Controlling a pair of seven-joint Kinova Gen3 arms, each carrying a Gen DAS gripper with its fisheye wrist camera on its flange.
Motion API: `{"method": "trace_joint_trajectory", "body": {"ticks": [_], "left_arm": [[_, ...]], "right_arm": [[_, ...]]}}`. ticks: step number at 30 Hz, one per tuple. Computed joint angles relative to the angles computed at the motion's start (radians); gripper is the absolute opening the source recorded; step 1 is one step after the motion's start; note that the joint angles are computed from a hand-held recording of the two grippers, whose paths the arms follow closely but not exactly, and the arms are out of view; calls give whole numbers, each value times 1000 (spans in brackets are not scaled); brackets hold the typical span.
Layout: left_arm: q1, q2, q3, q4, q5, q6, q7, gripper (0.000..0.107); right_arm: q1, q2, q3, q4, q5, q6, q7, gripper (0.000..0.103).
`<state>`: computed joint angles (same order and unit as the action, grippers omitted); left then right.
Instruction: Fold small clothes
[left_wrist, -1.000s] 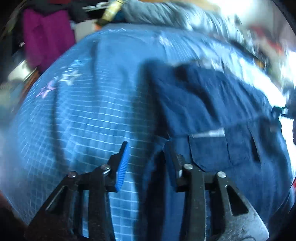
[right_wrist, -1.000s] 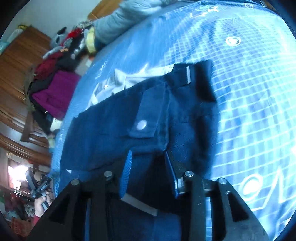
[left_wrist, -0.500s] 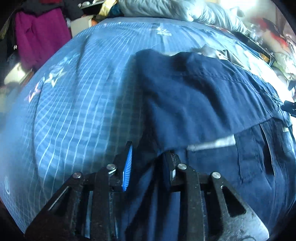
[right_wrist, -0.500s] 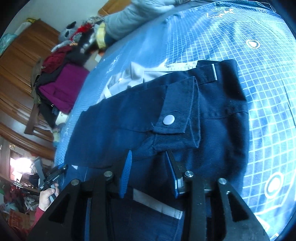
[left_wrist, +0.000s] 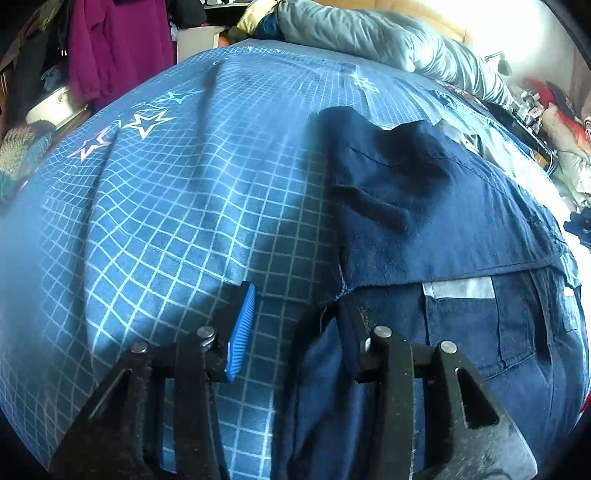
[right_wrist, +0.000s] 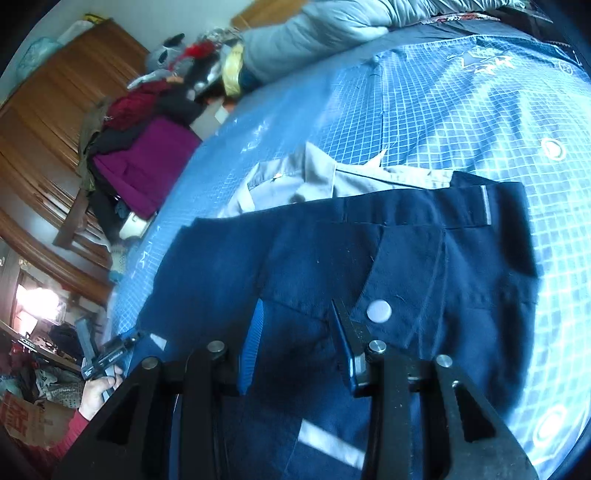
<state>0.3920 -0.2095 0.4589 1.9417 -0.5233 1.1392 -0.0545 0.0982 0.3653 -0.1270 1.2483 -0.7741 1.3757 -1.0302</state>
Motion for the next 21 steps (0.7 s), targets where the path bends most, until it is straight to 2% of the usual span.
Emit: {"method": "trace_joint_trajectory", "body": {"ticks": [2,4,6,8,9,11,14,17,19,21], "left_arm": [[-1,-10,-4,10,4,-16,6,43],[-6,-24,-6,22,11,-31,9,44],[-17,-39,-3,36,15,-52,17,44],[-28,-45,12,41,17,-50,20,44],[-34,-43,22,40,13,-46,24,44],[-39,-42,29,40,10,-47,28,44],[-49,-61,23,56,19,-74,27,44],[-64,-74,25,66,30,-93,21,44],[-76,-89,21,79,43,-117,15,44],[-90,-95,14,87,67,-132,0,42]], "right_arm": [[-26,21,-3,-1,30,10,-6,42],[-105,20,50,19,101,4,-28,38],[-197,-40,133,59,130,-53,-11,39],[-248,-97,167,69,97,-93,13,38],[-256,-111,156,60,56,-88,18,38],[-278,-85,81,6,-25,-31,36,38],[-405,42,-27,-132,-80,71,72,38],[-544,181,-113,-271,-6,84,1,32],[-636,274,-125,-359,76,122,-68,29],[-702,313,-117,-410,141,135,-75,16]]}}
